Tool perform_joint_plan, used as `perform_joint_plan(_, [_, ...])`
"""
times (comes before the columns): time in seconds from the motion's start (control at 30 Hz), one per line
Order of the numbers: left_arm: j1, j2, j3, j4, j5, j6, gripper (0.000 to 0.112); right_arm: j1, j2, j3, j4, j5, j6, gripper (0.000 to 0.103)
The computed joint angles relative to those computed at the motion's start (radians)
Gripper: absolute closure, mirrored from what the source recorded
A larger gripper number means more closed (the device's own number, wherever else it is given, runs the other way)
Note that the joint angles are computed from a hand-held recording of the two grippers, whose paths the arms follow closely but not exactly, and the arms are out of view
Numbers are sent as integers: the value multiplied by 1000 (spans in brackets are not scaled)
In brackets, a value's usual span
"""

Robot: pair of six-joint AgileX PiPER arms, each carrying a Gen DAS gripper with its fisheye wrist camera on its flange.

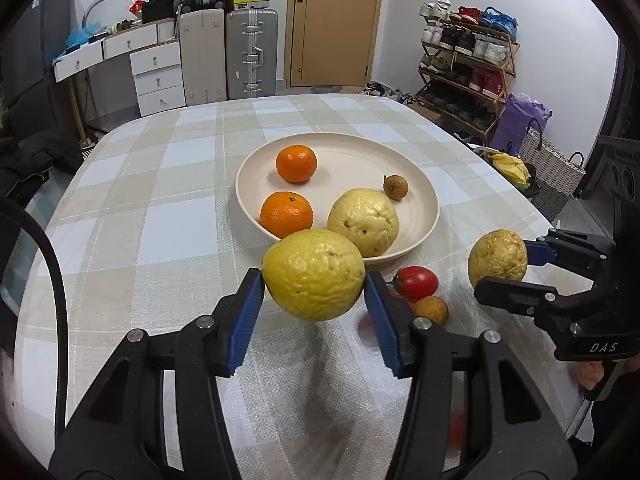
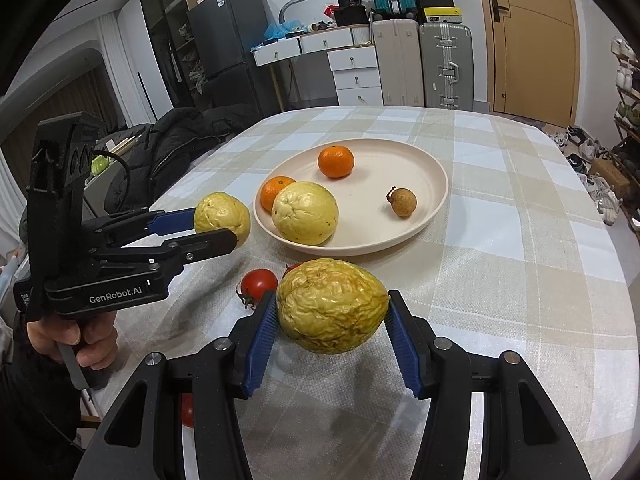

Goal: Organize fruits
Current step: 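Carry the pomelo with the left gripper over the plate while the right carries the wrinkled fruit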

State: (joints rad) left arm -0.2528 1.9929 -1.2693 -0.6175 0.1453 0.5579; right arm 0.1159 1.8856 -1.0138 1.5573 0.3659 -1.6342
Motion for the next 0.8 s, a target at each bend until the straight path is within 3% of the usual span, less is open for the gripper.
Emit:
perform_joint_plan(0.4, [-9, -7, -7, 85, -21, -83, 63, -4, 10, -31, 24, -11, -10, 49])
perform_joint_plan(0.73, [4, 8, -73, 111, 6, -122, 63, -25, 44, -146, -136, 3, 184, 49])
perform_joint_plan(0.8, [5, 11, -93, 179, 12, -185, 63, -26, 56, -175, -171, 5, 229, 49])
